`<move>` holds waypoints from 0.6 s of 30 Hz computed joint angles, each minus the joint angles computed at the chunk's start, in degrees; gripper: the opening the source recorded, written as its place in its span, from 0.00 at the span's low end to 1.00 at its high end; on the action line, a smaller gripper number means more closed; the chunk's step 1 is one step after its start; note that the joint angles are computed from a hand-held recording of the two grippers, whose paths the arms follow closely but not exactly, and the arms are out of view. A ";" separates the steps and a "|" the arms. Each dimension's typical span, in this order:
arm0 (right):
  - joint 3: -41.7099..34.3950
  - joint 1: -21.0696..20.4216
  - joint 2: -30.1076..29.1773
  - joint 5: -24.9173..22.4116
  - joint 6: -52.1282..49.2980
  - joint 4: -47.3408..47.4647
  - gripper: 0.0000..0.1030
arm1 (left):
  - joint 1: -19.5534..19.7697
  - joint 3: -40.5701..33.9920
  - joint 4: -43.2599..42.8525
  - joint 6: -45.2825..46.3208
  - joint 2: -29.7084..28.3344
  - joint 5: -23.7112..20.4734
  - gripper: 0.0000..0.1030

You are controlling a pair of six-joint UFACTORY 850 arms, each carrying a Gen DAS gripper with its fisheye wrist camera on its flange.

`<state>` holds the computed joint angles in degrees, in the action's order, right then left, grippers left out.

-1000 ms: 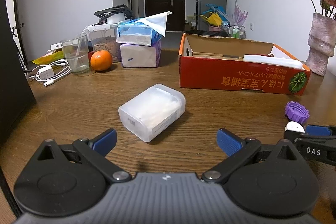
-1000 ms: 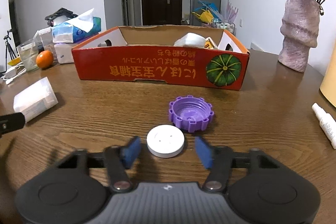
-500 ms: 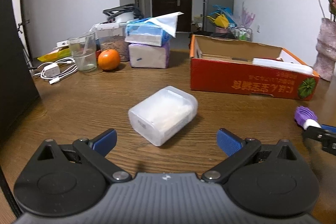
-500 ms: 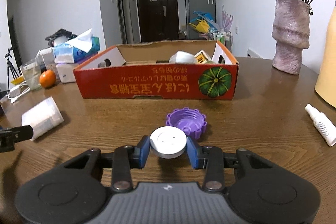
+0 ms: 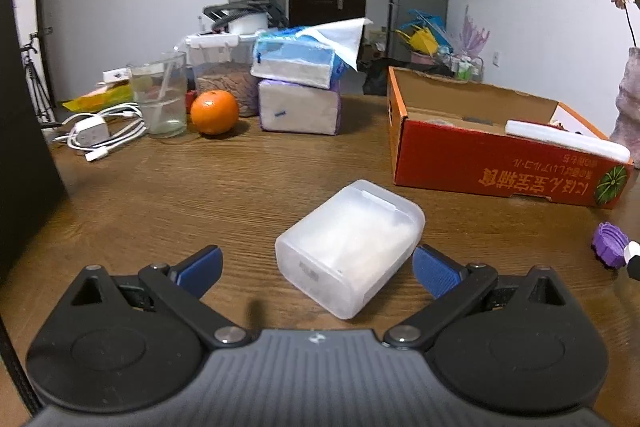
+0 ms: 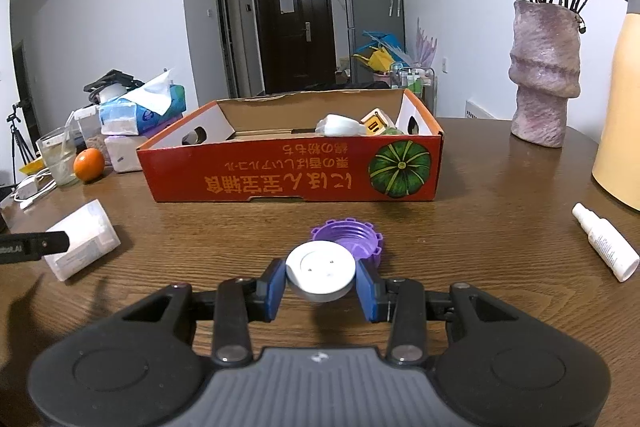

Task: Organize rigid objects
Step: 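Grasp the clear plastic box with the left tool while the right tool grasps the white round lid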

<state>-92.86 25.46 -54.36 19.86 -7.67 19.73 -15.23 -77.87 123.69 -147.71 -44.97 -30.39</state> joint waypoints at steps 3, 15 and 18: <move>-0.23 0.05 -0.16 -0.09 -1.08 1.12 0.36 | 0.87 -1.68 1.29 0.48 -1.05 2.64 1.00; -1.53 0.04 -1.13 -1.00 -5.23 5.21 0.36 | 2.62 -8.78 2.86 4.98 -5.63 7.65 1.00; -1.87 0.06 -1.38 -1.37 -6.17 6.05 0.36 | 2.90 -9.79 3.83 4.82 -6.26 8.55 1.00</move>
